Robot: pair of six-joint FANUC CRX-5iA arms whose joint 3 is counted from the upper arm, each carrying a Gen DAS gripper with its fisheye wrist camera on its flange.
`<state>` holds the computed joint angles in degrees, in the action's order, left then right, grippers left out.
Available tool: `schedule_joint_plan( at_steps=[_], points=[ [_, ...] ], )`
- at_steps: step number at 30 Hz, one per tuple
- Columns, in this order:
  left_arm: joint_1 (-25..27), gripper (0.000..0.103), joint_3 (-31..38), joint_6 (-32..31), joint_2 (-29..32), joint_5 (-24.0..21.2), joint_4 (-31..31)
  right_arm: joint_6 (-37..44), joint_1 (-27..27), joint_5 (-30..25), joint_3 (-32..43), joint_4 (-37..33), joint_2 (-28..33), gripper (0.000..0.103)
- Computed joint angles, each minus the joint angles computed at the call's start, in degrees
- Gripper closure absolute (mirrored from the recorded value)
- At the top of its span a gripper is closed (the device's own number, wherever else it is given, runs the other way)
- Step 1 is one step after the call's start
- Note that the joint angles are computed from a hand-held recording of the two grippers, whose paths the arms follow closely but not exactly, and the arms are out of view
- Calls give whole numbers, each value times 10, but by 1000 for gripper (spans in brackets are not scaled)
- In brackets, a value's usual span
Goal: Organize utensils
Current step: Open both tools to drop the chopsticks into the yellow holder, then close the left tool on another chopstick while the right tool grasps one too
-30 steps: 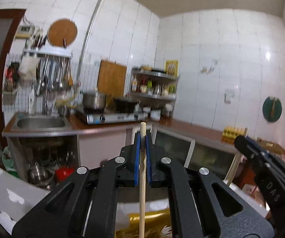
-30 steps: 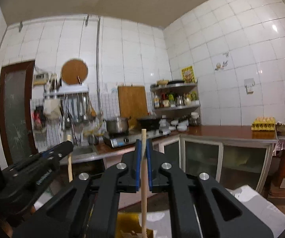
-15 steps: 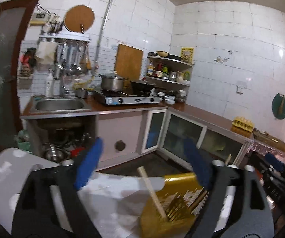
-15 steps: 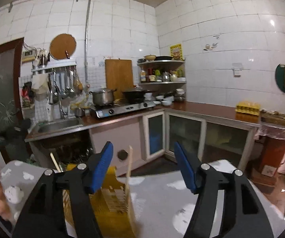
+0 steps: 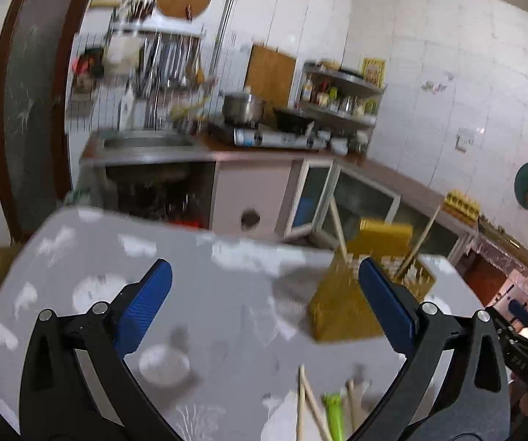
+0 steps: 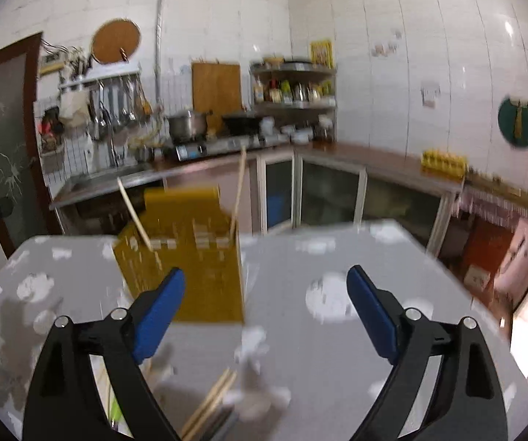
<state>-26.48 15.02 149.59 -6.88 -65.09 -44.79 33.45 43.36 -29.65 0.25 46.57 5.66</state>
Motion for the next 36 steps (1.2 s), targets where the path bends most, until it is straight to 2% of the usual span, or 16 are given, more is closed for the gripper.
schedule_joint_plan(
  at_steps=[5,9,13,24,31,33,36],
  points=[
    [19,5,-42,-8,4,11,40,-27,8,-43,-16,-35,9,15],
    [49,5,-74,-29,17,31,103,-13,12,-82,-3,-80,34,15],
    [44,5,-57,-61,57,-5,112,-7,12,-101,3,-98,49,15],
    [81,5,-84,-116,73,13,196,32,21,-145,28,-133,70,16],
    [85,8,-84,-127,80,10,214,75,32,-178,76,-175,98,17],
    [84,8,-85,-130,80,12,214,78,37,-197,87,-170,107,21],
    [82,9,-84,-134,80,13,214,72,36,-203,89,-172,108,23]
  ],
)
